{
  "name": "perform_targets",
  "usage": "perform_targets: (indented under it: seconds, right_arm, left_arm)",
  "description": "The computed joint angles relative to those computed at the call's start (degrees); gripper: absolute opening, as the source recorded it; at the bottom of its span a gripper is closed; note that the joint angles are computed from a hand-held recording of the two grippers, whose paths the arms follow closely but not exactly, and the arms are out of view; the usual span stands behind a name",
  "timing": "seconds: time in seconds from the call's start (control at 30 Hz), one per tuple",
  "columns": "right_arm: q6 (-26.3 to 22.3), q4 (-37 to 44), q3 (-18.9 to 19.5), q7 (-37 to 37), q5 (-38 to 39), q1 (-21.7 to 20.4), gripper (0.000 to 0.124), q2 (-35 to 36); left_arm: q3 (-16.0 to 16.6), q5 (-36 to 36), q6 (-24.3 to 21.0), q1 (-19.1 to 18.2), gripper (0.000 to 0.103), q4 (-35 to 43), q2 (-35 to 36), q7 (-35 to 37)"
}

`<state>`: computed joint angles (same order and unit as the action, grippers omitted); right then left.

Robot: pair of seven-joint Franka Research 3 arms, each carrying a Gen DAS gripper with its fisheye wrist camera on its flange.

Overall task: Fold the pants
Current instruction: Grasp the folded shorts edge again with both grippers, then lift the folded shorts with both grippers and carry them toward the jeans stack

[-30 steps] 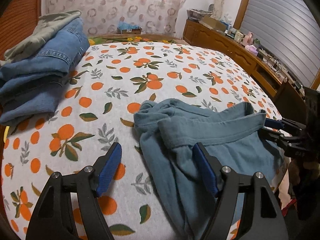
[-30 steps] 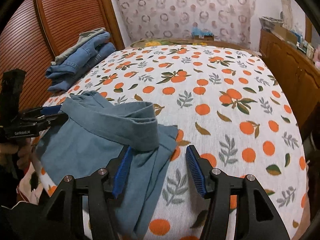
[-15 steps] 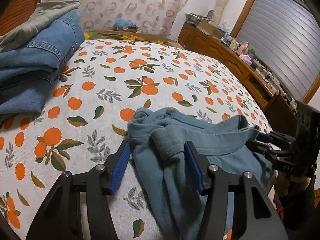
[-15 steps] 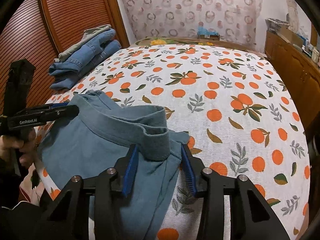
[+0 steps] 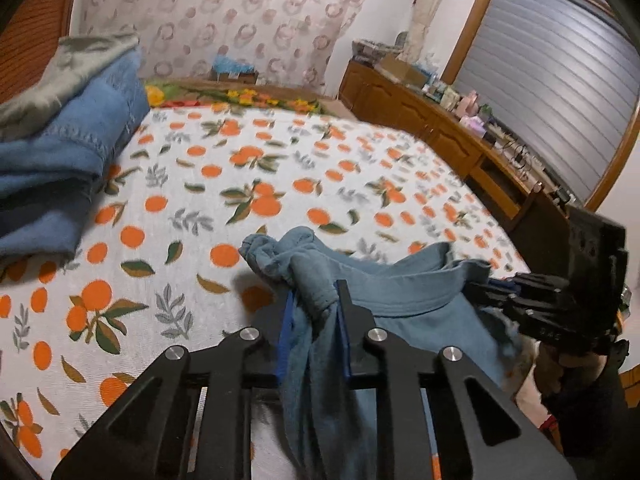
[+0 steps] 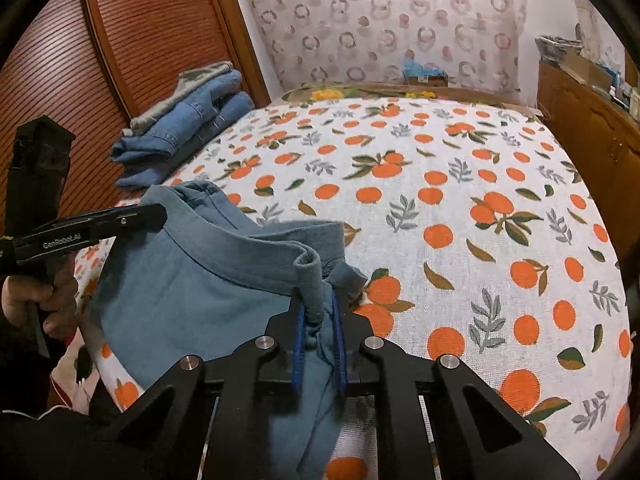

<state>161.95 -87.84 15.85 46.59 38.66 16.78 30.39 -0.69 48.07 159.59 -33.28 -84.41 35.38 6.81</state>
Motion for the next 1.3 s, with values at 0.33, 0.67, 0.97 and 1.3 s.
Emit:
perform_targets:
  seconds: [0.33, 0.67, 0.97, 1.3]
  right_arm:
    - [5.63, -3.10, 5.08, -10.94, 8.82, -3.02, 0.011, -2.98]
    - [6.67, 0.10, 5.37, -17.05, 13.23, -2.74, 0.011, -2.36]
    - [3.69, 8.46, 2.99, -14.05, 8.21, -0.59, 0.011, 1.51]
    - [-2.50, 24.10, 0.49, -7.48, -0.88, 2.17, 0.011, 10.33]
  left_arm:
    - [2.11, 8.59, -0.94, -2.46, 0.018, 0.49, -3.06, -5.87]
    - [0.26, 10.88, -4.63, -0.67, 0.018, 4.23, -2.56, -4.54]
    - [0.35, 9.01, -8.40, -0.21, 0.018, 9.59, -0.71, -0.04]
    - [1.39, 8.79, -11.43, 0.04, 0.018, 11.46, -0.89, 1.27]
